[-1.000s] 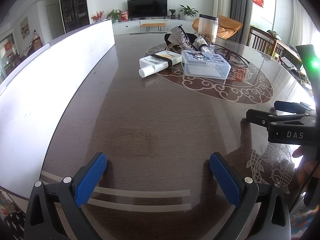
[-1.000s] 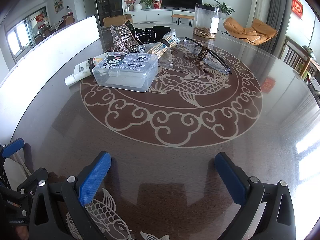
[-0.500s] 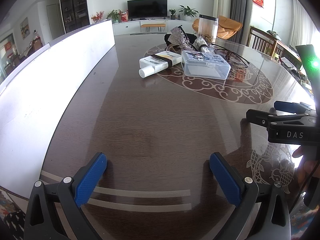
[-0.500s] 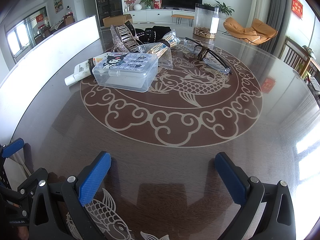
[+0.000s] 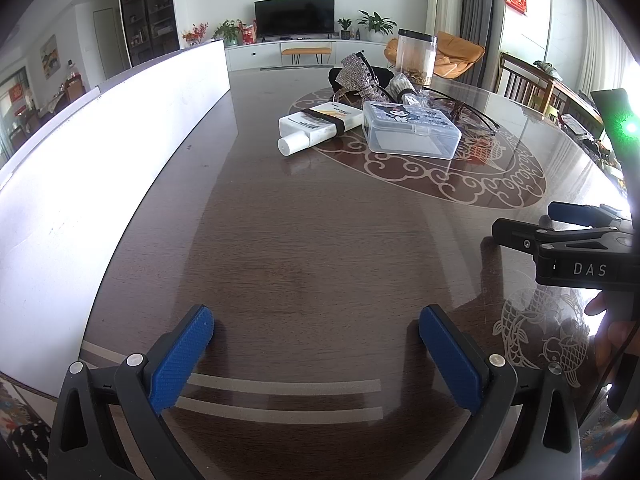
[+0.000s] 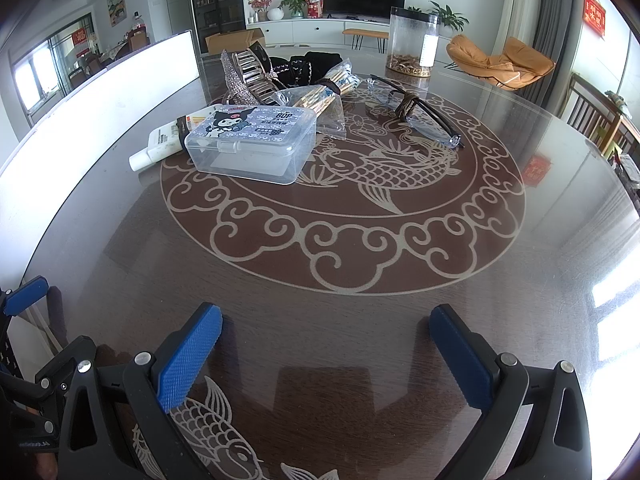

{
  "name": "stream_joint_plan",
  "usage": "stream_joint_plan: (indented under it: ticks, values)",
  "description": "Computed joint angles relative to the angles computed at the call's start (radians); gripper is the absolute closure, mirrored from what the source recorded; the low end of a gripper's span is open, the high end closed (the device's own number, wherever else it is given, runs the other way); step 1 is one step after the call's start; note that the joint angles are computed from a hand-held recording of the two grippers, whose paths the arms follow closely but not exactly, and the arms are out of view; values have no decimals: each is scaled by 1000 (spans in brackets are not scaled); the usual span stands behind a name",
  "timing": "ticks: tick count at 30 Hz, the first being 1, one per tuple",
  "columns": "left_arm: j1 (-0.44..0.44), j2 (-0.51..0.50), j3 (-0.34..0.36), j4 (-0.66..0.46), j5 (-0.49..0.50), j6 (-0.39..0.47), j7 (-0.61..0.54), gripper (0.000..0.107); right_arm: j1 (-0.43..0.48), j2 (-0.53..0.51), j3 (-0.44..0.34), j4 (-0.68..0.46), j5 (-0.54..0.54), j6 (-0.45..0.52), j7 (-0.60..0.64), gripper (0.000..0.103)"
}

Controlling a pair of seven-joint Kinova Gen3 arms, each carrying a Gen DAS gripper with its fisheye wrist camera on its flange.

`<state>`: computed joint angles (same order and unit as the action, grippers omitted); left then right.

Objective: Organize objects

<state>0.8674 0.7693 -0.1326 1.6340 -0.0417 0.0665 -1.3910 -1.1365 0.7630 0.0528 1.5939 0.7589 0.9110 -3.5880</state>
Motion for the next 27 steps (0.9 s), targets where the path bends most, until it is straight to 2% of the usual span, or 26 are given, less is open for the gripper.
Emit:
stream_joint_plan:
  ticks: [4,27]
  values:
    - [-17,-3,20,1,-5,1,-13,4,0,0,0,0,0,0,0,0]
    - [-28,-5,27,-1,-3,13,-20,4,1,0,-1,0,1,0,0,0]
